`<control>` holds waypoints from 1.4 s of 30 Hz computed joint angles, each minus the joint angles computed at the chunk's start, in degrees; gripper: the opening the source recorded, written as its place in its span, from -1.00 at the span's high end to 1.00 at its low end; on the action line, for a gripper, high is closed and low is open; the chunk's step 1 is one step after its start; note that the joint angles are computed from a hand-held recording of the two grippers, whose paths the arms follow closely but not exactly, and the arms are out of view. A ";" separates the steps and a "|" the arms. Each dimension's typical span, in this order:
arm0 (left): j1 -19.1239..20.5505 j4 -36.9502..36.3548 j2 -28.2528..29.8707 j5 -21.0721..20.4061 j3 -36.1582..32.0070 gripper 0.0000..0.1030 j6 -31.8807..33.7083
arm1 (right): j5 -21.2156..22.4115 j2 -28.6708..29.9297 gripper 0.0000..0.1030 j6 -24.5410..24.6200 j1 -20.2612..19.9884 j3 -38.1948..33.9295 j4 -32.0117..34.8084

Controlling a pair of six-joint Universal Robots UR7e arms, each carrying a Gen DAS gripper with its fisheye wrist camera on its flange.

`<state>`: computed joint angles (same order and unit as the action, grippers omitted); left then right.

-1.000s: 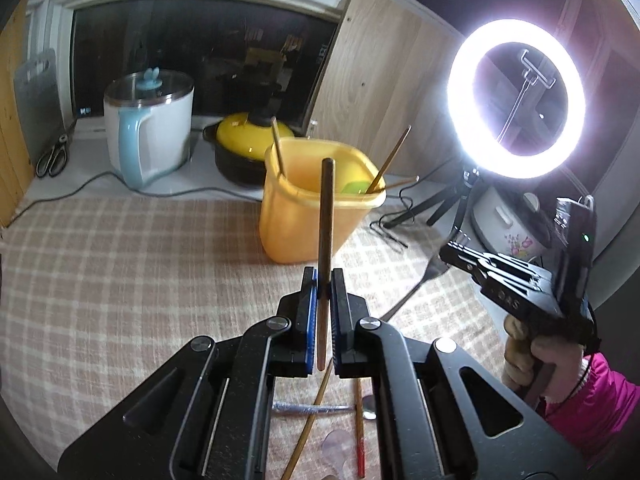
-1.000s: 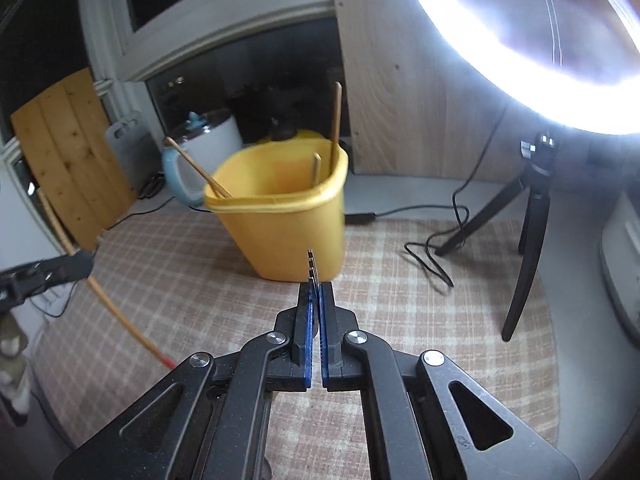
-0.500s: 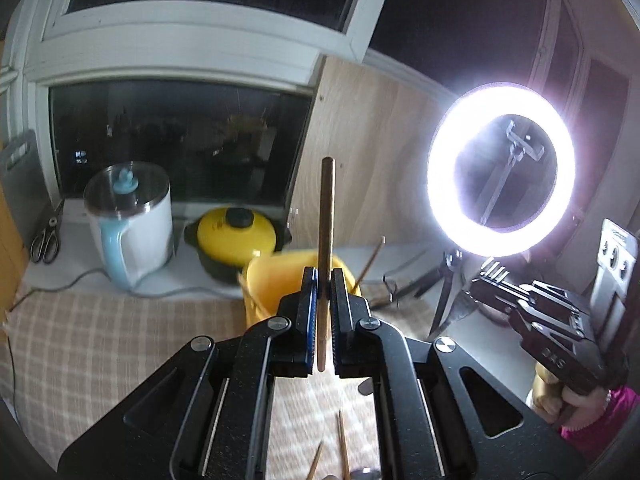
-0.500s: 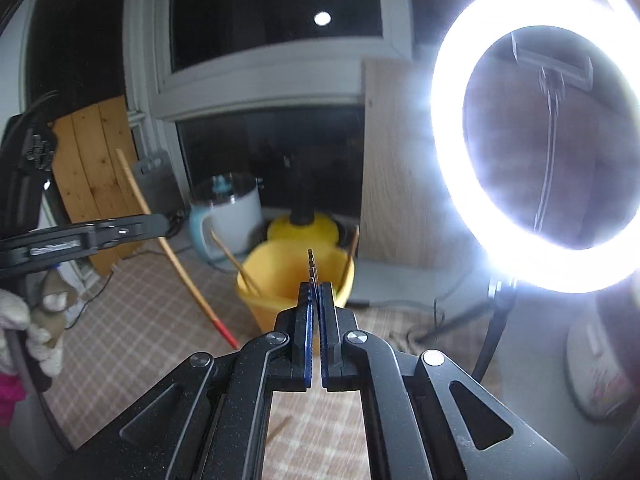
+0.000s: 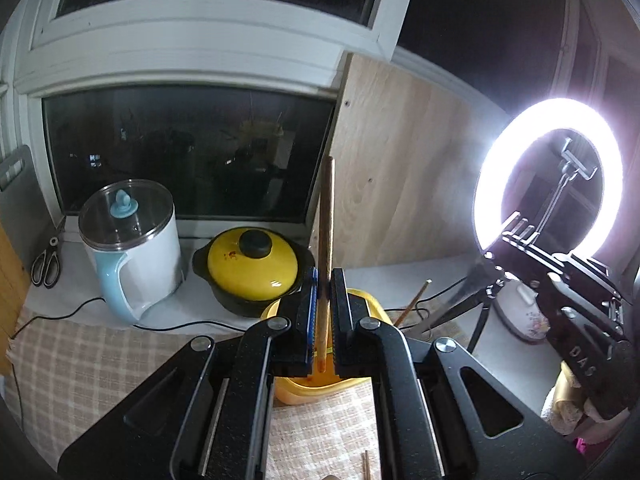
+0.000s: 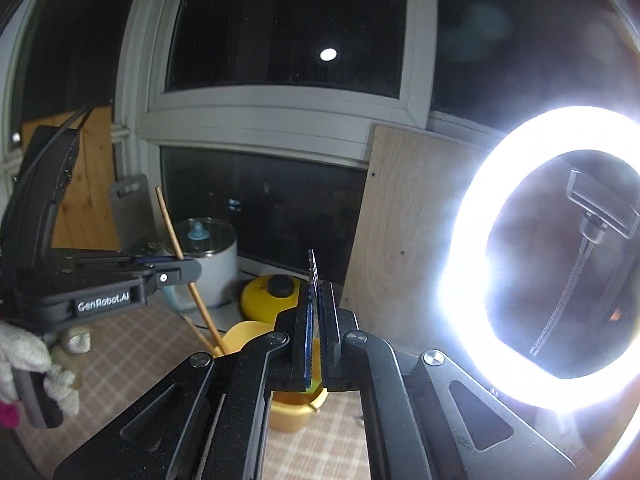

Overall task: Organize utensils
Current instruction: 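Carry the fork and chopstick up over the yellow bin with both tools, then open both tools to drop the fork and chopstick into the bin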

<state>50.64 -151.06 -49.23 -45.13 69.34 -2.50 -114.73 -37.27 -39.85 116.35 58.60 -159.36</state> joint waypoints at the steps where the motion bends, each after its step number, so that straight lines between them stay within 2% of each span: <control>1: 0.36 0.45 0.31 -0.17 -0.27 0.93 -0.26 | -0.53 0.71 0.98 -0.42 -0.07 -0.58 0.07; 15: 2.57 4.22 2.35 -1.95 -0.79 0.93 -3.86 | -5.29 6.10 0.98 0.84 -1.91 -5.81 5.38; 27: 3.07 5.96 2.07 -1.26 0.39 0.93 -5.82 | -6.34 6.18 0.97 1.95 -2.37 -5.53 8.21; 33: 2.73 6.62 1.32 -0.49 1.26 0.92 -6.30 | -5.45 5.38 0.96 3.29 -2.54 -5.09 9.02; 34: 2.63 6.72 1.16 -0.40 1.46 0.91 -6.42 | -5.38 5.28 0.96 3.30 -2.53 -4.97 8.99; 36: 2.32 6.50 0.71 -0.04 2.06 0.77 -6.59 | -5.26 4.89 0.95 3.34 -2.43 -4.64 8.84; 37: 2.14 5.97 0.33 0.05 2.62 0.65 -6.51 | -4.97 4.46 0.93 3.67 -2.39 -4.21 8.78; 39: 1.70 4.77 -0.68 0.16 3.87 0.64 -6.37 | -4.28 3.42 0.80 4.76 -2.34 -3.17 8.66; 41: 1.14 3.72 -1.74 0.80 5.18 0.64 -5.94 | -2.74 1.83 0.44 5.76 -2.38 -1.46 8.13; 42: 0.84 3.30 -2.30 1.23 5.85 0.64 -5.77 | -2.02 0.77 0.38 5.96 -2.35 -0.17 7.42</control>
<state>51.48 -147.76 -51.53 -43.90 75.20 -8.27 -116.75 -36.50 -33.89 114.01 58.43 -151.94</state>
